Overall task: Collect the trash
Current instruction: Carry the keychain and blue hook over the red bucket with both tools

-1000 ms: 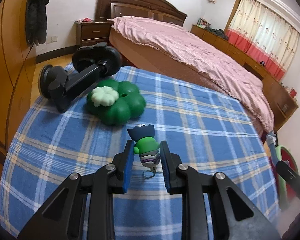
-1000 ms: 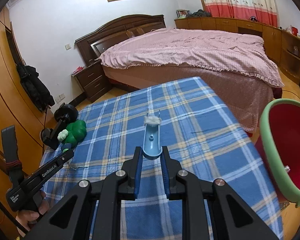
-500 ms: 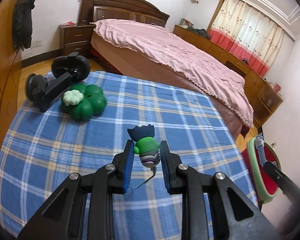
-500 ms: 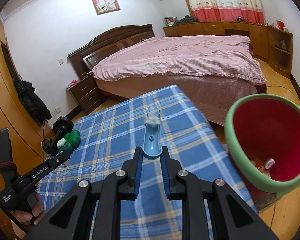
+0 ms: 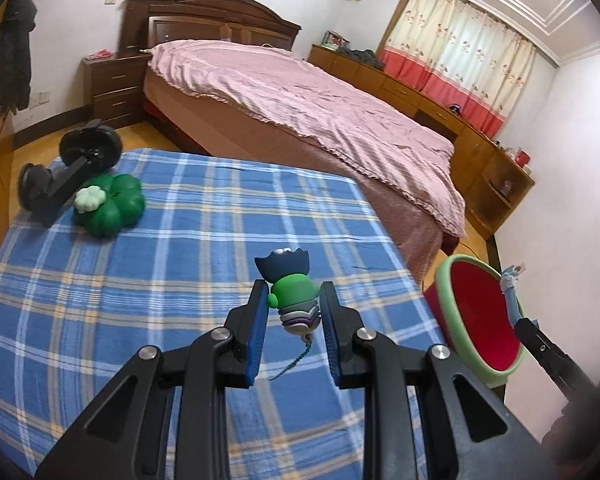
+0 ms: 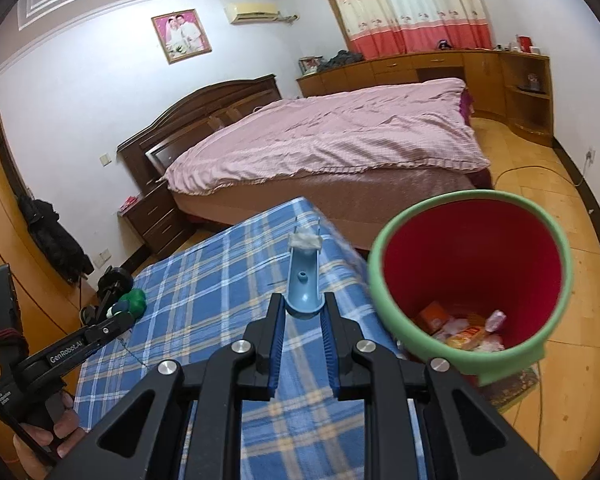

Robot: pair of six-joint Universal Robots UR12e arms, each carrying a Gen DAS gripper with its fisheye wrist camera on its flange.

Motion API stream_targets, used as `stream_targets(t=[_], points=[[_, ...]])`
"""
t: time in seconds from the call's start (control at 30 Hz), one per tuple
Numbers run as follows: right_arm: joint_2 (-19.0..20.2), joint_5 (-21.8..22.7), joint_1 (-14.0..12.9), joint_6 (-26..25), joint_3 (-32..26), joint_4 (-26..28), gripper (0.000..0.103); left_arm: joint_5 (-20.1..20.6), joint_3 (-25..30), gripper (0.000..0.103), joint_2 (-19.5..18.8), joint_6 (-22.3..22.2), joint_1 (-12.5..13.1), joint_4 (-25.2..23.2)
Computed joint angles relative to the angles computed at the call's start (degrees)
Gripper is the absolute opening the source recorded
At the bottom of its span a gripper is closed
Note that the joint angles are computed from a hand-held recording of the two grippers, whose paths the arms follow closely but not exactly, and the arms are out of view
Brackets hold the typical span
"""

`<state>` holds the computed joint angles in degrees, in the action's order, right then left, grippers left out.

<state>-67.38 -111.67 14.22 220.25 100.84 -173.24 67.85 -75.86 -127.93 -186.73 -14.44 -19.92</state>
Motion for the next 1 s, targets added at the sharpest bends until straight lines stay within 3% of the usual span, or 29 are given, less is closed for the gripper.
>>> stream_targets(t=[0.7, 1.0], points=[[-5.99, -4.03, -1.99, 4.18, 8.26, -2.15, 0.02, -3.14, 1.74, 0.026, 0.12, 5.92, -4.0, -3.52], [-7.35, -2.4, -4.35, 7.85, 11.71, -1.68, 0.02, -3.75, 4.5, 0.026, -1.59, 9.4, -6.44, -7.51]])
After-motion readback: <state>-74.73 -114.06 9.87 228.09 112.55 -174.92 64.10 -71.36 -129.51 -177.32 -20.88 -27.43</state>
